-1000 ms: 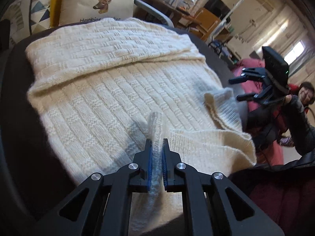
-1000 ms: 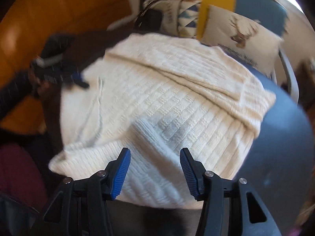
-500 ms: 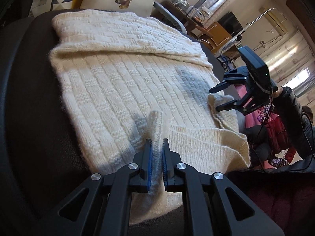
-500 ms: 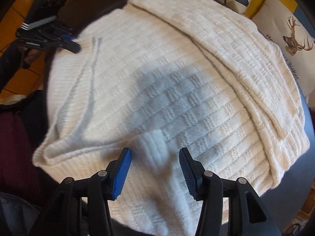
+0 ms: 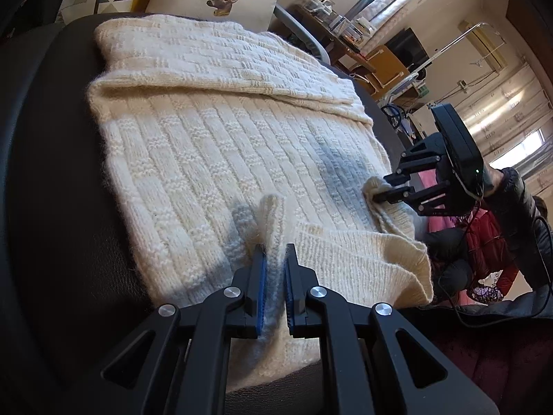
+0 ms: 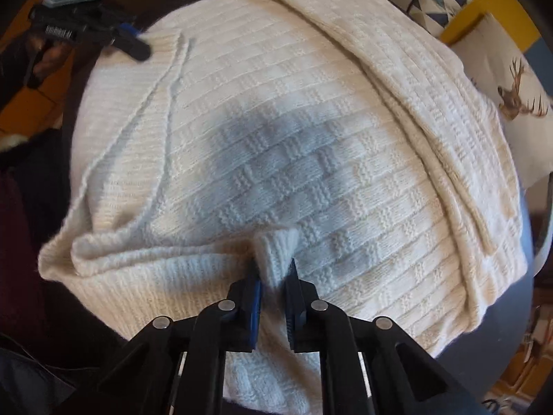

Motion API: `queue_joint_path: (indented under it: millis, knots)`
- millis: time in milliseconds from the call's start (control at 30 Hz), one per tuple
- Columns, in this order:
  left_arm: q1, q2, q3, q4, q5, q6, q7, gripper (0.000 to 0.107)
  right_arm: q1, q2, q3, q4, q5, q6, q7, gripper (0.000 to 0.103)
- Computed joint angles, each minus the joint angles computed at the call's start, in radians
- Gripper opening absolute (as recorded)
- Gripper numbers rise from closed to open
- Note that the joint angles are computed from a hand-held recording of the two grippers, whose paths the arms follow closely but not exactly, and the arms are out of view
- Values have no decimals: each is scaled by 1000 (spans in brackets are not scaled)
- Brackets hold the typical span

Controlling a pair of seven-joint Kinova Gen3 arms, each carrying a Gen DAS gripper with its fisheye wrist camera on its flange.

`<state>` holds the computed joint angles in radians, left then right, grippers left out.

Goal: Fold clothes

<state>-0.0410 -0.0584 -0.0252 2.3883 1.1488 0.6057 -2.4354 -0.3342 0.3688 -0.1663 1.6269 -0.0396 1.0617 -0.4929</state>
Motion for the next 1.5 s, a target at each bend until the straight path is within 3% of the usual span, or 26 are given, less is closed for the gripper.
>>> queue_joint_path:
  millis: [100,533,633,967,1100,1200,1300,1367,1500]
  knots:
    - [10,-25,4,16,27,-26,-14,8,23,-35,1,47,-28,-50,4,8]
    - [41,-203,-20,78,193,-118,-115,8,199,-146,32,39,-266,-39,109,7]
    - [23,-239,-27,80,225,-122,-134,8,195,-126,35,-38,-310,-39,76,7]
    - [-113,-301,-54,62,347,-118,-262,7,228,-92,31,-108,-381,-153,22,7]
    - [-167,-295,-34,30,419,-109,-346,6,247,-79,24,-149,-400,-179,10,7]
    - [-206,-263,-25,-5,462,-93,-396,0,257,-57,20,-194,-411,-184,-4,7]
    - [-241,-202,-29,-43,507,-71,-437,0,247,-5,19,-258,-396,-180,-49,7]
    - [-256,-156,-25,-75,481,-77,-400,0,231,30,16,-293,-376,-180,-84,7]
    - [-230,-53,-52,-133,322,-58,-266,0,206,76,5,-327,-328,-179,-131,6]
